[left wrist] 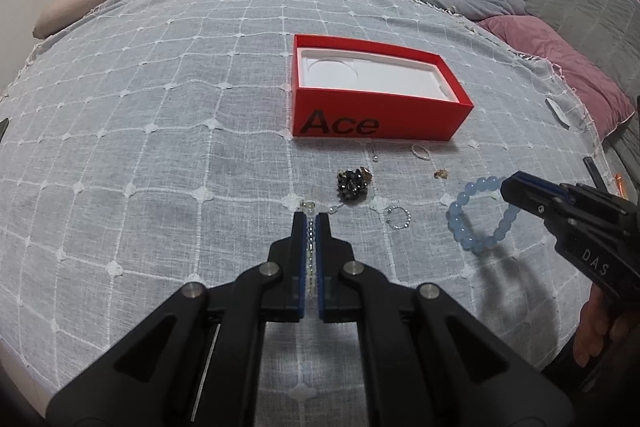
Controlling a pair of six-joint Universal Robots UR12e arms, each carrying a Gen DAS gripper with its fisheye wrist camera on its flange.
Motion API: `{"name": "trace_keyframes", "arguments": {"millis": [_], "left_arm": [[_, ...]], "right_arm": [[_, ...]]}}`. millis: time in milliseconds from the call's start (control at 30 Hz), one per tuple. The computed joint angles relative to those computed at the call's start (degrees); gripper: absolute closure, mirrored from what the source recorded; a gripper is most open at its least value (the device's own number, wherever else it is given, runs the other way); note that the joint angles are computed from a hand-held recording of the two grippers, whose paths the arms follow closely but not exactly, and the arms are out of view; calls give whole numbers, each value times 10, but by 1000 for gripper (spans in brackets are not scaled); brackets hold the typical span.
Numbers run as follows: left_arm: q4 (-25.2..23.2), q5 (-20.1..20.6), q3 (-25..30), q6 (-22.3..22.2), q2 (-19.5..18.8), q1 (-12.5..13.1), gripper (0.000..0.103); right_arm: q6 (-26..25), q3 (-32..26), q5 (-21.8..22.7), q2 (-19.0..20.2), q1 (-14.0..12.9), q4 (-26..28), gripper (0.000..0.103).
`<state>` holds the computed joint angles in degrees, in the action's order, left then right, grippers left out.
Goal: Organize jewelry
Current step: 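Lift and carry both bracelets in both tools over the red Ace box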
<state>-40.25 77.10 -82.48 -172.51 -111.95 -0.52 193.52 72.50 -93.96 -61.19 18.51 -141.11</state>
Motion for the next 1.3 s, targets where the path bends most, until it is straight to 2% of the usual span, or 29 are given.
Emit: {"name": "trace_keyframes", "arguments": {"millis": [333, 467, 800, 1067, 1300], "left_arm": [[-14, -3, 3, 2, -2, 0, 98], [12, -10, -6, 9, 6, 1, 98], [29, -68, -8, 16, 14, 10, 98], [11, -107, 27, 5, 3, 14, 98], [-10, -141, 97, -9, -34, 11, 98]], "right_arm": [[4, -5, -12, 5, 0, 14, 92], [-5, 1, -6, 0, 1, -7, 92], [-21, 3, 13, -9, 5, -35, 92], [-28, -15, 23, -4, 3, -27, 92], [-38, -58, 27, 15, -3, -15, 92]]}}
